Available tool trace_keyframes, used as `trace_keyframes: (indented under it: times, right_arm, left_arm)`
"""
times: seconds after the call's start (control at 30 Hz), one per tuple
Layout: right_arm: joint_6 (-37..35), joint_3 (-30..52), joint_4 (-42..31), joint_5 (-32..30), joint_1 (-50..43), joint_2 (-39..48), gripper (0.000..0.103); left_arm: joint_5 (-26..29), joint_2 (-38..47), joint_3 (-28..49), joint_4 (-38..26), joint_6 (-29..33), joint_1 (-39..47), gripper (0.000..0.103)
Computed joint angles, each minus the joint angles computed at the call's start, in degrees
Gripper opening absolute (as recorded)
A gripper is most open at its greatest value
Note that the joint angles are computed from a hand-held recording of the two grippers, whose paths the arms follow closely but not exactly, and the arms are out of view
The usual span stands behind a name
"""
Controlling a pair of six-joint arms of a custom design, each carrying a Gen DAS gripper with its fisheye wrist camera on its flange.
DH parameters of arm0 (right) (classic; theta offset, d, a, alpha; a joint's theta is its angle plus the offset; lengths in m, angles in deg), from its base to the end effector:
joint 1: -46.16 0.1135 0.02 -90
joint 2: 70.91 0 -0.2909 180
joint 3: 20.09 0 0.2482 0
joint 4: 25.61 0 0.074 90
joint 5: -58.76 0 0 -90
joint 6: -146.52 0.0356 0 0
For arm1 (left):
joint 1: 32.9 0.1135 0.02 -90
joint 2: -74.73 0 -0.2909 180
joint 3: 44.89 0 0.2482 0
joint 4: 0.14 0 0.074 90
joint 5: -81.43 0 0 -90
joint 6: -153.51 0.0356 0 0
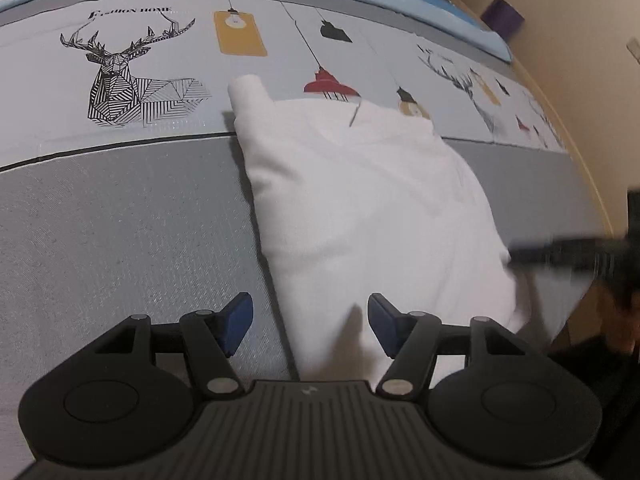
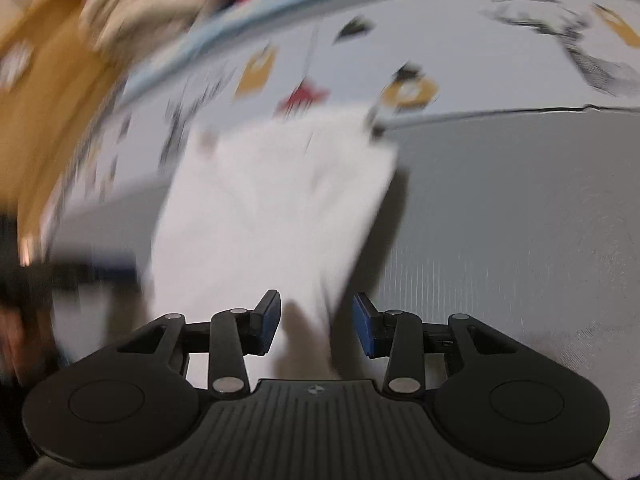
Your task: Fold small clothes
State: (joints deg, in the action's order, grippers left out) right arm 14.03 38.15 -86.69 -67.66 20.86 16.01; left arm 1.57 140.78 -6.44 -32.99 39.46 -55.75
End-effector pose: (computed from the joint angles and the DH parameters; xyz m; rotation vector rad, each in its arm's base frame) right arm 0.2102 -0.0760 0.1822 -0.4039 2.6597 0.7315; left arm 0.1594 -0.0740 0.1695 0.0348 2.6943 -0.5020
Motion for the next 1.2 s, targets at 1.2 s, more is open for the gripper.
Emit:
trace_keyframes:
  times: [1.2]
  right_arm:
    - [41.4, -3.4, 30.9, -1.7, 14.6, 2.1, 0.018]
  left_arm:
    - [-2.0, 15.4, 4.4, 21.1, -7.3, 5.6, 0.033]
